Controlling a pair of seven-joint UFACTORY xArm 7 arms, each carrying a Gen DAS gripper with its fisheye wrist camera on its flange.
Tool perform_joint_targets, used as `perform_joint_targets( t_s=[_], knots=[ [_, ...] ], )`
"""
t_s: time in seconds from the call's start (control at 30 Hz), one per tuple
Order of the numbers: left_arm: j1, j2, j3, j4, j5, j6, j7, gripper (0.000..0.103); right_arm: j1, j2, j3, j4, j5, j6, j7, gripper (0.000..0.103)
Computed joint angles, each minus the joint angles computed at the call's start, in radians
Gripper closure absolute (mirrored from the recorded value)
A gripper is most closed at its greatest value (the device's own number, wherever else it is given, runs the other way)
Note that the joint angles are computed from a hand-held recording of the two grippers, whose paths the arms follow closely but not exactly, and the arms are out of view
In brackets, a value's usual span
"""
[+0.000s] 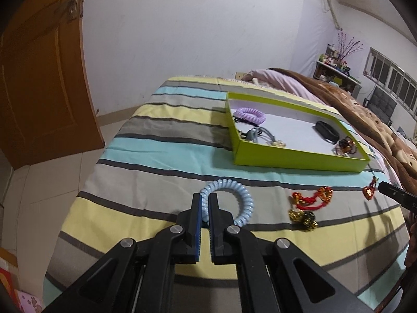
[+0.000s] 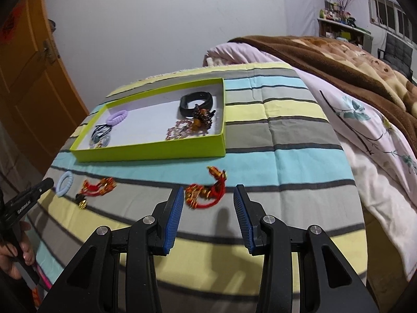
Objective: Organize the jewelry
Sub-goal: 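Move both tools back toward the remaining jewelry on the bedspread, then grasp the red knotted cord ornament with the right tool while the left tool grasps the light blue coil bracelet, then carry the red ornament and blue coil over the green box with both tools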
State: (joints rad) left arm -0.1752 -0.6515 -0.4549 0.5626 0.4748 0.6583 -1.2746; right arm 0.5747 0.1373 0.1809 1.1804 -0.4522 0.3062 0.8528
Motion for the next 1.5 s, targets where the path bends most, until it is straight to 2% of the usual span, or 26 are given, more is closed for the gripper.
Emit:
perform_joint_targets(
  t_s=[0.13,0.27,0.5,0.57,0.73,0.77,0.8,0.97,1.17,1.5],
  knots=[
    [0.001,0.044,0.020,0.014,-0.005,-0.005,0.020,0.099,-0.010,0.049,0.009,0.052,0.071,0.033,-0.064,0.063],
    [-0.012,0.073,0.044,0.025,-0.017,-0.021,0.048,0.089,-0.004,0.087,0.006,0.092,0.121,0.060,-0.112,0.074],
    [-0.024,0.124,0.047,0.066,-0.016,0.014,0.085,0.084,0.016,0.102,-0.015,0.108,0.132,0.057,-0.127,0.085],
    [-0.025,0.138,0.041,0.082,-0.004,0.037,0.085,0.084,0.020,0.102,-0.018,0.109,0.129,0.056,-0.127,0.092],
    [-0.037,0.164,0.034,0.112,0.033,0.090,0.078,0.085,0.023,0.090,-0.022,0.095,0.122,0.046,-0.117,0.092],
    [-0.041,0.166,0.035,0.114,0.039,0.094,0.077,0.092,0.023,0.084,-0.021,0.088,0.121,0.041,-0.116,0.092],
    [-0.044,0.170,0.033,0.119,0.047,0.103,0.074,0.093,0.021,0.083,-0.019,0.087,0.123,0.038,-0.118,0.093],
    [-0.063,0.166,0.026,0.119,0.078,0.119,0.039,0.094,0.022,0.054,-0.016,0.057,0.108,0.010,-0.109,0.093],
    [-0.080,0.129,-0.015,0.144,0.123,0.152,-0.006,0.094,0.017,0.007,-0.005,0.014,0.089,-0.027,-0.090,0.093],
    [-0.098,0.082,-0.067,0.203,0.165,0.204,-0.015,0.094,-0.001,-0.075,0.030,-0.050,0.053,-0.070,-0.051,0.093]
  ],
)
